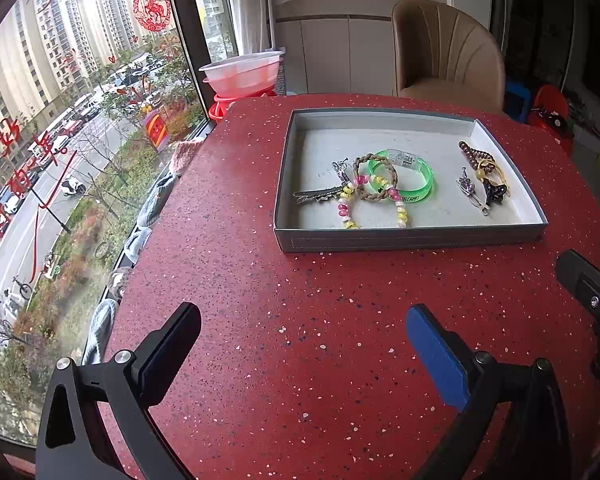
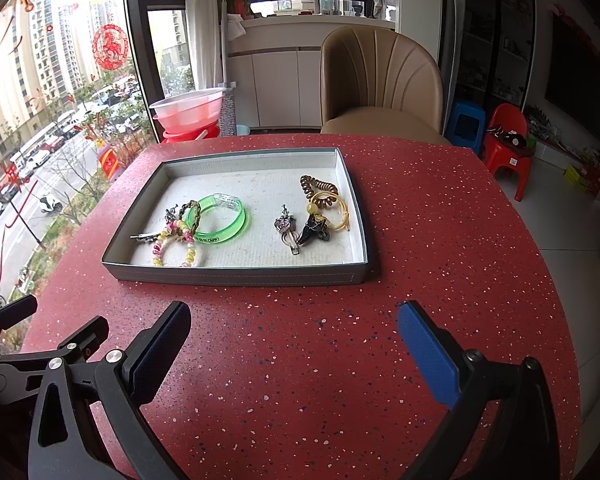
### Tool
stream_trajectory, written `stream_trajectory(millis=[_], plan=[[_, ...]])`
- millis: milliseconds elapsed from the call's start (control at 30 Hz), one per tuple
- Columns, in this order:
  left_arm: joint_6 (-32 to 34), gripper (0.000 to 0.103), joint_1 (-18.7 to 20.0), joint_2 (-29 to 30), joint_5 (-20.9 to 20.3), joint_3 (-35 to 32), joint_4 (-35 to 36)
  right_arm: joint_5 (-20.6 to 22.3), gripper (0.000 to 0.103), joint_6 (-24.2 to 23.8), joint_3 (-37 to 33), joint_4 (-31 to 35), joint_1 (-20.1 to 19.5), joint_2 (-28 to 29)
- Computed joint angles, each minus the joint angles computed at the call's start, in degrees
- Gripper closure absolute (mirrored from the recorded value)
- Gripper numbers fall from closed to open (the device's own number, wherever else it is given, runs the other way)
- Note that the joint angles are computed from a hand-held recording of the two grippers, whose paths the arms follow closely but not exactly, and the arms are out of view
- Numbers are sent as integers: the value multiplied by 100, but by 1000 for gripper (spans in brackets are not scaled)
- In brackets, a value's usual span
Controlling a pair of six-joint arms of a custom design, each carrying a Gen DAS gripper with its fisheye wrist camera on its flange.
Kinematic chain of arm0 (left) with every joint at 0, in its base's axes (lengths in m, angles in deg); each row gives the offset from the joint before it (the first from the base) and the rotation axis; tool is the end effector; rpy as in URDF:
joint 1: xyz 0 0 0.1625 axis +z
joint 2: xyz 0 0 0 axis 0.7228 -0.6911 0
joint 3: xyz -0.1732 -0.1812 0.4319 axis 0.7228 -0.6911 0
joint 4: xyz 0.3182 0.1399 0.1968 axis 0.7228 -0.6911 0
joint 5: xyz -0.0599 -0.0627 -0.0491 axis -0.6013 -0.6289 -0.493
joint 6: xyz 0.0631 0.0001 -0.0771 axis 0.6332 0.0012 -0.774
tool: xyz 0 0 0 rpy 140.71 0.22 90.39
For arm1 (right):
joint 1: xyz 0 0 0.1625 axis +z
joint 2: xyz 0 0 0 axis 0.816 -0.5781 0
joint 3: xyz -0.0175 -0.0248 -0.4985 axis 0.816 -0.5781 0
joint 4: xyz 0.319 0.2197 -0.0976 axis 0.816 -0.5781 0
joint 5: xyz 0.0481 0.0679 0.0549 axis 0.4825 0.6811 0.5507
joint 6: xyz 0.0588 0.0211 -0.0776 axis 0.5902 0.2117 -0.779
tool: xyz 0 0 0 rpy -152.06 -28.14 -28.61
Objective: Organize jewelry
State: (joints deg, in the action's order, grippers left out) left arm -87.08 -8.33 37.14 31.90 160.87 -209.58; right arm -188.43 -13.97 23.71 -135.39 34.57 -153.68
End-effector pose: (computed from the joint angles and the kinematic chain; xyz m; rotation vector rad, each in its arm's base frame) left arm -0.4836 -0.6548 -0.0103 0.2591 2.1516 -0.7231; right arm 0.0761 -0.6330 0.4318 0.3725 -2.2450 0.8706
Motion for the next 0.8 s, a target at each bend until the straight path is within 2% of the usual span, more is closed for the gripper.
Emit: stream_trajectory(millis=[800], plan=[[4,0,-6,0,-128,-23,10,-17,0,17,-8,34,7,-17]])
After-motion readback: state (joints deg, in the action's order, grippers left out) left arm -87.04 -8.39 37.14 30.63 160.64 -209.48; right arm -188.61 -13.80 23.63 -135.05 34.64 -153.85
